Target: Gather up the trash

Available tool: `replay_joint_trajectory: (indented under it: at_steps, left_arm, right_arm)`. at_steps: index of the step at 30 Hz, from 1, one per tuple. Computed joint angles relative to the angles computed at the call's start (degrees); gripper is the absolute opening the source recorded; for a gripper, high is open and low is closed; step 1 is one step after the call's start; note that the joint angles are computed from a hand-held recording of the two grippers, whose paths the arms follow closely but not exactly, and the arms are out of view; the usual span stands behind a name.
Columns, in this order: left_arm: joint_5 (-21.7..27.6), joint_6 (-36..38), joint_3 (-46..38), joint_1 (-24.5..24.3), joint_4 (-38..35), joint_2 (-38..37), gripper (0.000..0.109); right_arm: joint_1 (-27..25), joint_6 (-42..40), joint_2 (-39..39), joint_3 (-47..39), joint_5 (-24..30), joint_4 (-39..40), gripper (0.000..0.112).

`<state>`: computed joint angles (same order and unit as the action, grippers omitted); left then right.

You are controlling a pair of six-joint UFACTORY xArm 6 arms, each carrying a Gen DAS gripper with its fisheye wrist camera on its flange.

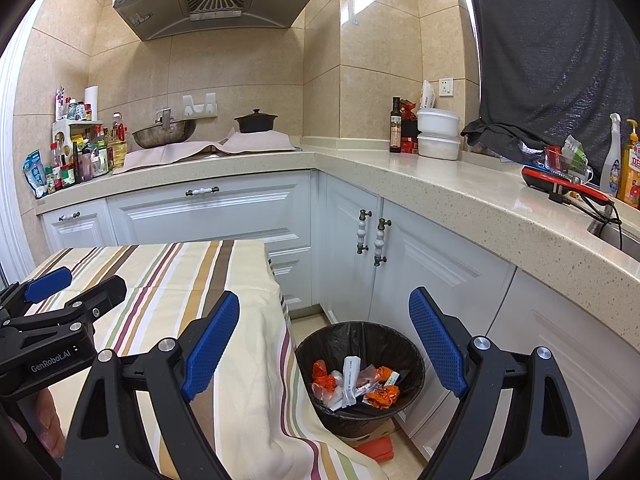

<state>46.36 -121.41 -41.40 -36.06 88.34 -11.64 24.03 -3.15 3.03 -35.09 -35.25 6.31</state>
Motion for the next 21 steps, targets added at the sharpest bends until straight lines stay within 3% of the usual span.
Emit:
replay_joint_trajectory:
  at_steps: [21]
  left_arm:
    - [0.2,-0.8,0.4,-0.4,0.1,-0.2,0.091]
  right_arm:
    - [0.0,0.0,0.1,0.1,-0.3,-0.1,0.084]
